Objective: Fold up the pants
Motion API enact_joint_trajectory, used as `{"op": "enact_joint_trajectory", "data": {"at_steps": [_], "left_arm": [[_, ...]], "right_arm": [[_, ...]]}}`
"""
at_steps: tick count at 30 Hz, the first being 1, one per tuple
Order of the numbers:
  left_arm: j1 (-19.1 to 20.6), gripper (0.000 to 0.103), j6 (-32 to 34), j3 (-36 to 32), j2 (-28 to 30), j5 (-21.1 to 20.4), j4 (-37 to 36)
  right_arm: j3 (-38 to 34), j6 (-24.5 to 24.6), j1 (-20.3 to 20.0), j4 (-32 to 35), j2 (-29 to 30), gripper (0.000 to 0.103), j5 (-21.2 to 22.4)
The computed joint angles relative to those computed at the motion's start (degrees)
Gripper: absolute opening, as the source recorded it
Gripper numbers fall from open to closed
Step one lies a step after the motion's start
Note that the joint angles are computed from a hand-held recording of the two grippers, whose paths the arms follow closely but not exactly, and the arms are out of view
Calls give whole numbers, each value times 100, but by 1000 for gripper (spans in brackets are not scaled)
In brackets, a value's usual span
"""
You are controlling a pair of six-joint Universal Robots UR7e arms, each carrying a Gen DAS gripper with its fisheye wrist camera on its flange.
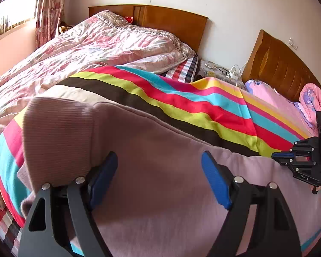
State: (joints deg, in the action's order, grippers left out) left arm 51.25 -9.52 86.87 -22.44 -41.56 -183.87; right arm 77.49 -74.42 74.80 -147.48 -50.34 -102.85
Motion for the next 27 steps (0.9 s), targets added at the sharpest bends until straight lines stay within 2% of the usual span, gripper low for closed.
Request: {"op": "enact_joint_trajectory", "data": {"at_steps": [1,2,3,4,5,7,9,10,12,14,17,19,21,22,25,27], "left_arm": [[-85,82,18,333,-145,39,-534],[-166,89,6,656,-281,135,-1067],[-262,96,-80,952,-382,432,-1533],[-351,96,-244,1209,-474,824,-1855],[-410,96,-481,1472,-578,1141,-2043],[-447,96,-1079,1972,-803,1419,-2065],[-403,95,-1653,2328,-1011,1335,-1578],[-370,95,-1839,2428,-1073,1212,-1337],[-264,95,-1960,2543,-1092,816,-1405],[-154,94,-1983,2580,-1014,409,-1803],[27,92,-1921,2485,-924,5,-2322],[240,80,-1891,2397,-894,-416,-2667],[457,61,-1947,2285,-909,-847,-2671],[525,60,-1924,2215,-909,-951,-2617],[567,57,-1815,2043,-864,-871,-2524],[550,41,-1869,2011,-894,-684,-2379]], "right_arm": [[13,106,8,70,-56,13,185],[36,188,38,85,-102,23,356],[47,229,86,111,-128,33,511],[60,239,145,136,-142,60,664],[43,212,210,213,-136,72,849],[-2,131,374,278,-25,72,1004],[-100,41,565,248,202,72,941],[-253,57,651,386,364,72,905],[-468,241,790,547,638,70,800],[-580,504,895,768,789,61,747],[-261,501,951,1091,604,61,1022],[146,285,991,1104,397,61,994],[599,70,1015,970,170,60,893],[761,15,1005,1020,61,60,874],[1280,-123,917,911,-285,60,749],[1623,-181,819,804,-544,60,642]]}}
